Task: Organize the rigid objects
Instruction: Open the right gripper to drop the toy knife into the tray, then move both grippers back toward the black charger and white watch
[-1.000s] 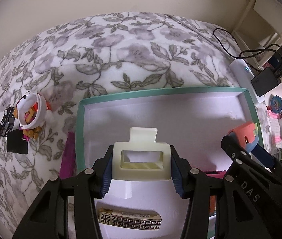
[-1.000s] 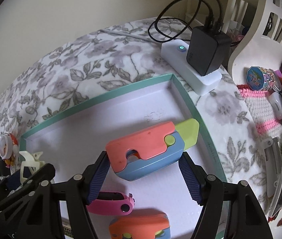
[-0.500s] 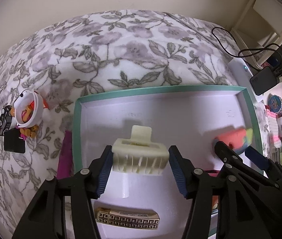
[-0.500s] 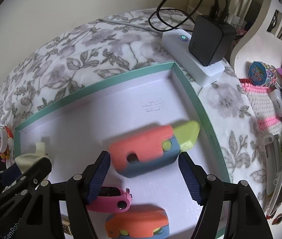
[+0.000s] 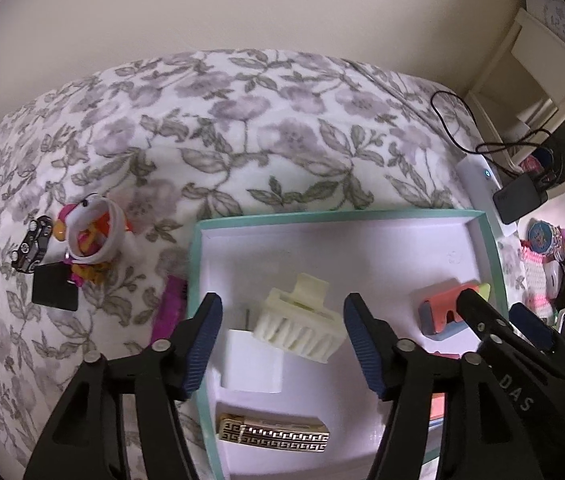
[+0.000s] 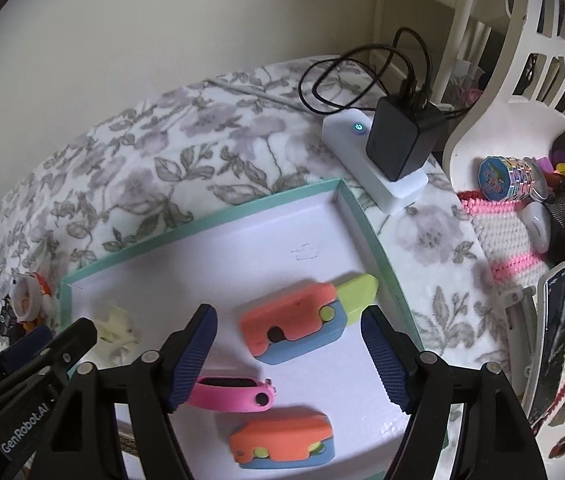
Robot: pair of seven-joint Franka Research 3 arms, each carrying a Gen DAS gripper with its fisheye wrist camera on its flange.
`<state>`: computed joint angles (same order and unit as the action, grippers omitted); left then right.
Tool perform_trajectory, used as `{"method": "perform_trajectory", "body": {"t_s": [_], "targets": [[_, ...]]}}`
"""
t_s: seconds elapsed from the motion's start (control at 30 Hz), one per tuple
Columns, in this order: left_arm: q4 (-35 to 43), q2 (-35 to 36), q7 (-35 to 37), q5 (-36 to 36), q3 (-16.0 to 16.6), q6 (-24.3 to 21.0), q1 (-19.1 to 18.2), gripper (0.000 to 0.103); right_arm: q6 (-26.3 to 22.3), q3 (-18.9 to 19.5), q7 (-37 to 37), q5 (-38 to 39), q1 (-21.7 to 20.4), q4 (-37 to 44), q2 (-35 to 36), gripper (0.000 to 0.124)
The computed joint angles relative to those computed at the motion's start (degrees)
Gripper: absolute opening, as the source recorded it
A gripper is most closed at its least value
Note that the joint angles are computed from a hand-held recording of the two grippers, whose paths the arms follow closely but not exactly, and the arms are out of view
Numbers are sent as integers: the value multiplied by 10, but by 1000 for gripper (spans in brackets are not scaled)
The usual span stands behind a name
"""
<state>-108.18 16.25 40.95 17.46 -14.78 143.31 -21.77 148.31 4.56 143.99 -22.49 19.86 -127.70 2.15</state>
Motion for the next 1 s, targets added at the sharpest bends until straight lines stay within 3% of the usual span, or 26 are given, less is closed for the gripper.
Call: {"method": "perform_trajectory", "body": {"t_s": [0.3,0.33,0.4,0.53,0.6,1.0], "targets": [[-38,-27,-40,17,11,0,9,68,-1,3,-30,20,19,16,25,78],[-43,-31,-47,21,13,0,10,69,-2,3,-31,17,21,19,26,78],[-52,-39,-64,34,16,0,11,88,-3,1,-24,8,27,23,29,83],[-74,-57,-97,60,21,8,17,90,0,-1,-8,-5,33,28,33,92],[-85,-66,-122,82,24,6,19,94,2,-2,-5,-11,37,30,36,103],[-162,-130,-191,120,27,42,55,101,59,-4,18,-50,50,29,37,103]]}}
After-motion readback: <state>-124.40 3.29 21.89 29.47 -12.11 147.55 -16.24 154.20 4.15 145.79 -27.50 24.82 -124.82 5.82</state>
